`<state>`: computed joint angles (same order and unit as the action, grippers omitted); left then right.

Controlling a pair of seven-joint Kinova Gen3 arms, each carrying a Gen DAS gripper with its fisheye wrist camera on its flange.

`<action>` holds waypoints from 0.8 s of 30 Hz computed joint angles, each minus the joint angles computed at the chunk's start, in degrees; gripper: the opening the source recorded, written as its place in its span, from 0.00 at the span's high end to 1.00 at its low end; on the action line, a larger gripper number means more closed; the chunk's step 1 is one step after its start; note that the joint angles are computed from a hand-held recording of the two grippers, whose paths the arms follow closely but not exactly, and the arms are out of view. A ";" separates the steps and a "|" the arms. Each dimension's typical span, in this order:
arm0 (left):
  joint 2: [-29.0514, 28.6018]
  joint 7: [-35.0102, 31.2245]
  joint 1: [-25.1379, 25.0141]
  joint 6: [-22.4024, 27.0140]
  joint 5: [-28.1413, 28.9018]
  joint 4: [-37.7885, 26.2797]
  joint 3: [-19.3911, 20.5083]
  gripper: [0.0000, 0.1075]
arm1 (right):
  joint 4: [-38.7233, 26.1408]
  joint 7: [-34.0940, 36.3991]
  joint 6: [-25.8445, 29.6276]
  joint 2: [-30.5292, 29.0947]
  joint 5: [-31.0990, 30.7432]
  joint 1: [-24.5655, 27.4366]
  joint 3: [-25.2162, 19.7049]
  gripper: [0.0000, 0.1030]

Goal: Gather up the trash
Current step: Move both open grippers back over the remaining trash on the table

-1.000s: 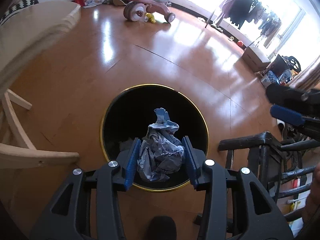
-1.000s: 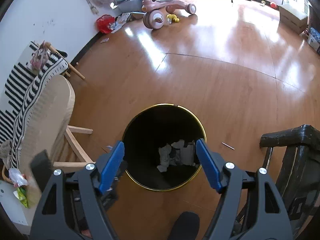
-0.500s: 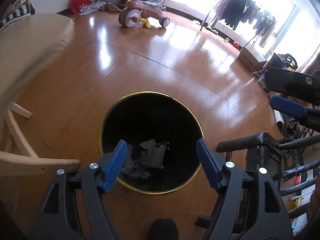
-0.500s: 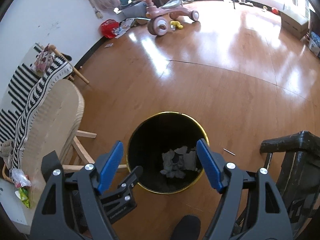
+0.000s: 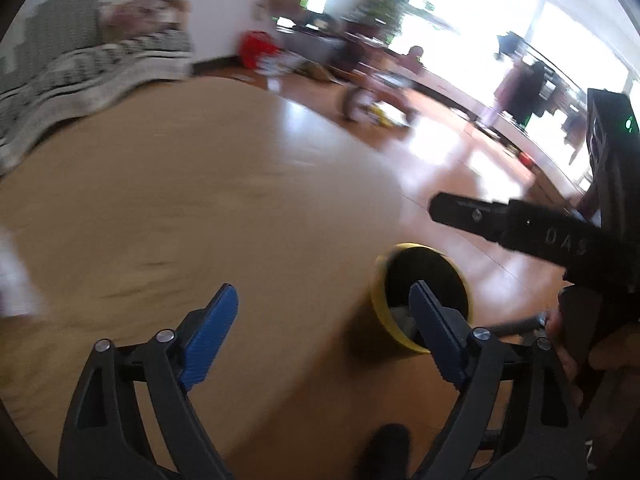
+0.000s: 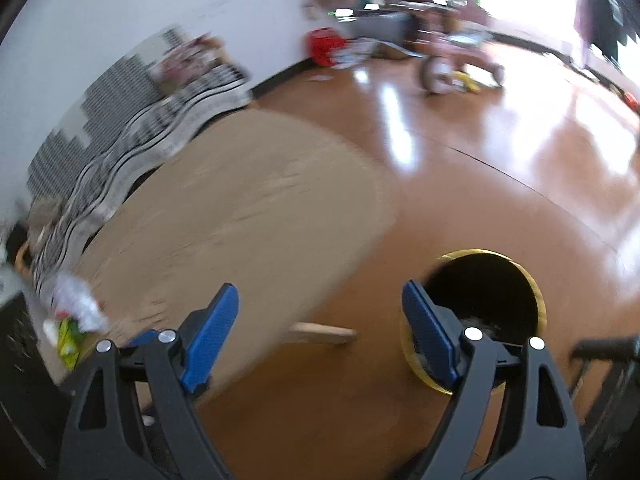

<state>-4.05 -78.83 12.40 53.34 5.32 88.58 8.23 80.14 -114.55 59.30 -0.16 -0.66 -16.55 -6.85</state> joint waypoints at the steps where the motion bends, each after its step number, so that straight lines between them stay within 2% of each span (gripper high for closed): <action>1: -2.17 -0.33 -1.31 0.98 -0.66 1.00 -1.56 0.19 | -1.23 -0.88 0.21 0.89 0.84 -1.26 -1.19 0.21; 5: -9.21 -3.75 -7.30 5.03 -1.75 3.49 -7.78 0.17 | -8.39 -2.23 0.91 7.16 3.33 -8.61 -4.93 0.21; 7: -12.16 -6.21 -10.97 6.70 -1.92 4.24 -11.95 0.16 | -11.35 -1.96 1.11 9.69 3.35 -11.78 -5.35 0.21; 11: -14.67 -11.11 -17.08 8.08 -0.84 4.49 -19.20 0.16 | -17.74 -1.83 1.59 15.11 3.87 -18.37 -5.43 0.21; 14: -14.11 -15.51 -20.63 8.55 0.87 3.71 -24.77 0.16 | -23.71 -1.19 3.44 19.64 4.55 -22.66 -4.66 0.20; 18: -11.70 -19.61 -24.52 8.47 2.15 3.12 -27.75 0.16 | -28.62 -0.29 5.34 23.51 5.07 -26.43 -3.27 0.20; 24: -8.15 -25.39 -29.03 6.70 2.52 4.35 -27.36 0.16 | -38.62 0.46 9.14 31.06 5.00 -30.38 -1.04 0.20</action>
